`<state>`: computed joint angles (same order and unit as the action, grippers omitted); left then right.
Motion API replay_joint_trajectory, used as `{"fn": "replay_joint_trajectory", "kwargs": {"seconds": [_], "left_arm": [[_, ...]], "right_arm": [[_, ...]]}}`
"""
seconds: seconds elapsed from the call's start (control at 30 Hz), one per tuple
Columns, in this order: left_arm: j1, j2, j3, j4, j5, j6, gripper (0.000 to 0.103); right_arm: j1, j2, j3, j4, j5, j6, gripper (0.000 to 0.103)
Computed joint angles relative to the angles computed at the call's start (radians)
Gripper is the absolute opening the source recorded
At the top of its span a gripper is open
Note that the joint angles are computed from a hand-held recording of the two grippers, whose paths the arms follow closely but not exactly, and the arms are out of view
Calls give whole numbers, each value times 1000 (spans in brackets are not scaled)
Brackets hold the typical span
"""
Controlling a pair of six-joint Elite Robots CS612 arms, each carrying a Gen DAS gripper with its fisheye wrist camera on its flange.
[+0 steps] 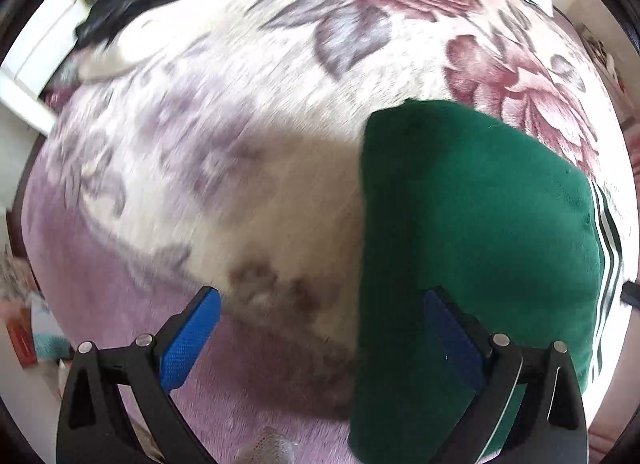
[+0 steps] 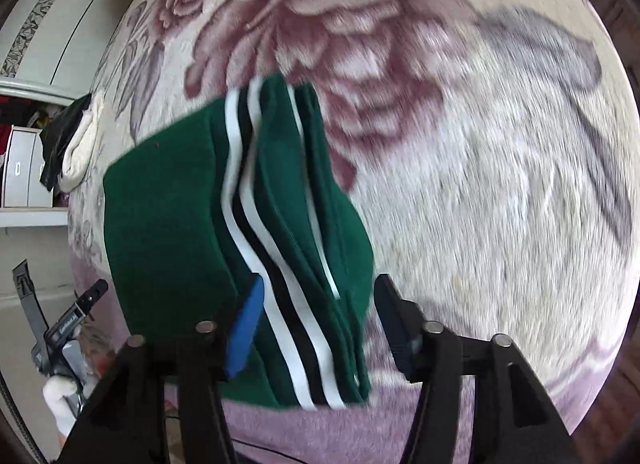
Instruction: Fold large clothes
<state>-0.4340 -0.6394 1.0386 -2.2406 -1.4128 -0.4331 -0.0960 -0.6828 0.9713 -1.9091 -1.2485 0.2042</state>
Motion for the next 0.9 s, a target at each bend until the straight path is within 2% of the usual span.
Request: {"fn": "replay_joint_trajectory", "kwargs": {"seconds": [0.1, 0.2, 0.3, 0.4, 0.43, 0.47, 0.53, 0.63, 0.7, 0.77, 0.9], "left_arm": [[-6, 34, -53, 20, -11, 25, 103], [-13, 42, -66, 16, -13, 42, 103], [-18, 50, -79, 18, -15, 47, 103], [-20, 55, -87, 24, -21, 50, 103], [-20, 56, -90, 27, -19, 51, 103], [-21, 58, -92, 28, -17, 52, 103], [-21, 63, -99, 32, -17, 56, 103], [-18, 63, -99, 32, -32, 58, 103], [-19, 64, -102, 34, -37, 61, 103], [-20, 64, -106, 41, -23, 65, 103], [-8, 71, -128, 36, -7, 56, 103]], "right_arm": [[11, 48, -81, -16, 1, -1, 60], [20, 86, -131, -43, -4, 26, 60], [31, 146, -220, 15, 11, 24, 60], [37, 180, -272, 60, 9, 21, 58], [40, 185, -280, 59, -4, 20, 40], [41, 188, -279, 47, -4, 24, 29], [48, 194, -297, 63, -29, 17, 15], [49, 175, -275, 27, -64, 62, 7], [40, 157, -238, -15, -85, 131, 7], [34, 164, -237, 13, -74, 156, 7], [34, 188, -287, 64, -39, 86, 9]]}}
